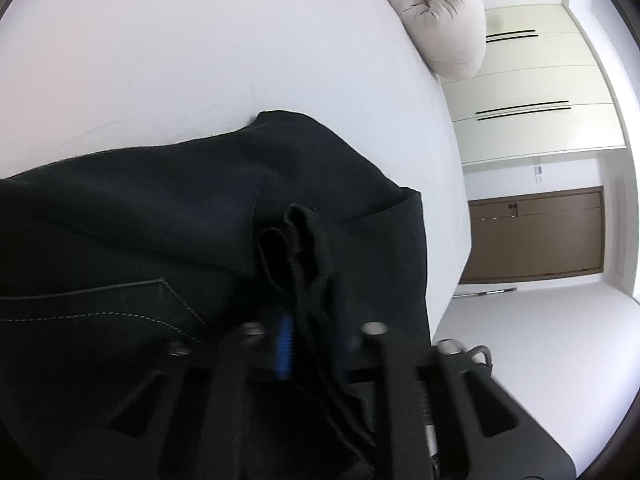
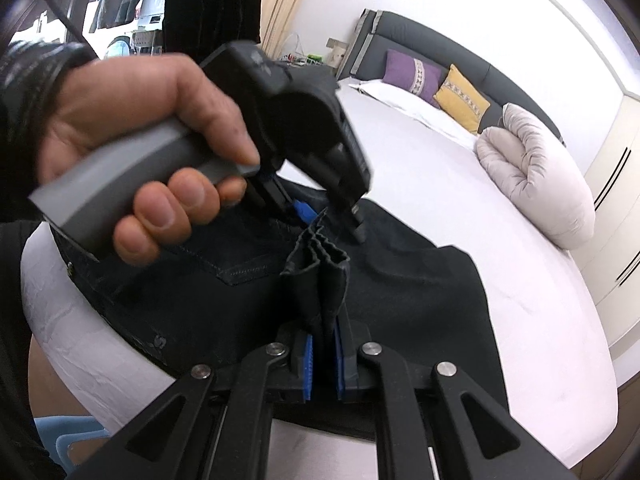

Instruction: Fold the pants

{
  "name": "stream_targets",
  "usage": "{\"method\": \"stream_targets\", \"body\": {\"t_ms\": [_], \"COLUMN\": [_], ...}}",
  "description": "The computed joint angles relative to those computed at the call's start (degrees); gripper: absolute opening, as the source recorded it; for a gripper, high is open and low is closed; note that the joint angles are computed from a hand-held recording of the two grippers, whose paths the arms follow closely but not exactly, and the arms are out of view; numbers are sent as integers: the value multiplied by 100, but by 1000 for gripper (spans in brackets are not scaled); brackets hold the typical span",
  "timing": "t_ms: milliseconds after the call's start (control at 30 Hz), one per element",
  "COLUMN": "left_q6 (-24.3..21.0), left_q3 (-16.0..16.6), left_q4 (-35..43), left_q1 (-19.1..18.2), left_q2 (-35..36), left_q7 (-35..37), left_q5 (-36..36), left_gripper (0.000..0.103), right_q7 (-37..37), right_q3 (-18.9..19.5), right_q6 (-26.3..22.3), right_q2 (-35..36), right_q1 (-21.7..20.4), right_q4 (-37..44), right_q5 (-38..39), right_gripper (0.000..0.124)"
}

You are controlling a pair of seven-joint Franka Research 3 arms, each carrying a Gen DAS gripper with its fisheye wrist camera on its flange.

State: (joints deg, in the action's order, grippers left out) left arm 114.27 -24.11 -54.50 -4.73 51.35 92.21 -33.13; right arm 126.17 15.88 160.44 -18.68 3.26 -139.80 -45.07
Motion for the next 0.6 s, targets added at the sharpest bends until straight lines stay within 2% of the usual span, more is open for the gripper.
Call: {"method": "stream_targets", "body": {"t_ms": [233,300,367,433,600], "left_q6": [1225,1187,1151,1255,1076], "left_q3": [-40,135,82,14,114], "left_q4": [-1616,-1678,-1730,-1862,-1520], "left_q1": [372,247,307,384,209], "left_q2": [-1028,-1011,-922,-986,-898], "left_q7": [579,365,332,472,442], "left_q5": [-460,-216,-291,-393,-19], "left_gripper": [8,8,9,9,9], "right_q7": [159,108,-73,52,161], "right_q3": [110,75,-43,-119,-250], "right_q6": [-226,-425,-657,-672,-664], "right_q2": [113,288,482,465,436], "right_q1": [33,161,375,482,604], "right_q4": [74,117,135,72,72], "right_q5": [-224,-220,-57,-162,-186], "right_gripper": [9,9,9,9,9]}}
